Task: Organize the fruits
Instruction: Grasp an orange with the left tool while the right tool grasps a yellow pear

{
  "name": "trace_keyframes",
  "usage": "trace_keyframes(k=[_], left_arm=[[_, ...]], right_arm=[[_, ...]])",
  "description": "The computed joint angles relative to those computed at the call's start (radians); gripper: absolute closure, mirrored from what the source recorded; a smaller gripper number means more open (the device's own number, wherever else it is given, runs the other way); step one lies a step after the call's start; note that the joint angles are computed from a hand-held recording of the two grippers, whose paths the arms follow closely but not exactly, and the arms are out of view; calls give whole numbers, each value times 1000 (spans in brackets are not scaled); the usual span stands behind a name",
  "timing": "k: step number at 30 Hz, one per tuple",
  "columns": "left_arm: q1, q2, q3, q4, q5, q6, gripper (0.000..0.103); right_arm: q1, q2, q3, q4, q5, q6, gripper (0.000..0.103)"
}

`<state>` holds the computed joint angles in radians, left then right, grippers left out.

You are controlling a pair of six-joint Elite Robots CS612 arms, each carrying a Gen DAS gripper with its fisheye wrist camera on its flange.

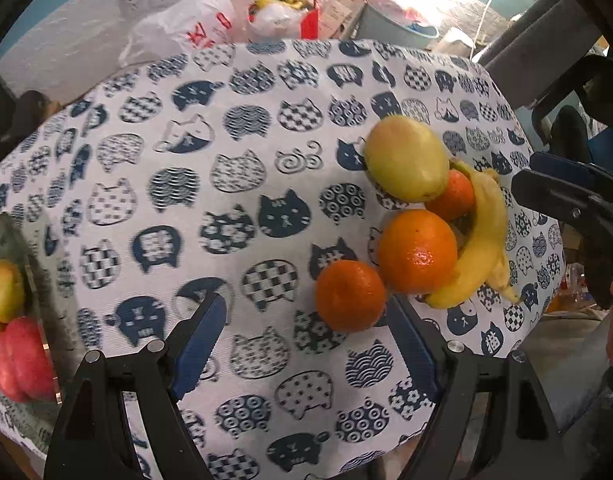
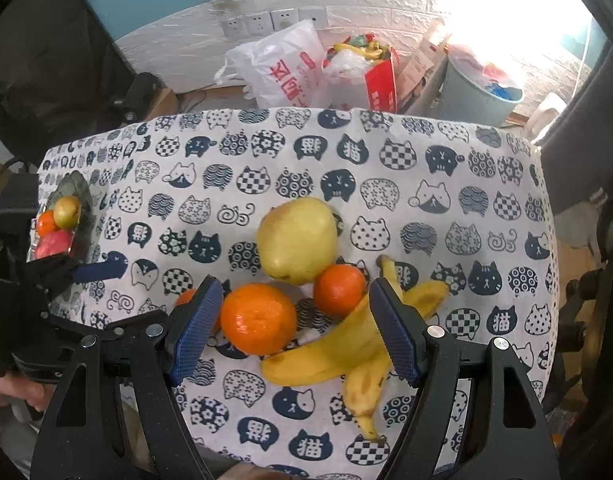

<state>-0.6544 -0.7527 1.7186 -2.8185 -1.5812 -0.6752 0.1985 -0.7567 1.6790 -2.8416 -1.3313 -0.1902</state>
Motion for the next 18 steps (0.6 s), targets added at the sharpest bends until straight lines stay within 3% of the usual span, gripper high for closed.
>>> trace_keyframes(k=[8,14,18], left_arm=[[-7,43,-67,75,-18,47,19],[-10,69,-106,143,-15,75,19],[-7,82,-112,134,-25,78,23]], right_arm=[[-23,30,-26,33,45,41,28],[-19,49,-49,43,53,34,28],[-13,62,-67,56,56,28,28]])
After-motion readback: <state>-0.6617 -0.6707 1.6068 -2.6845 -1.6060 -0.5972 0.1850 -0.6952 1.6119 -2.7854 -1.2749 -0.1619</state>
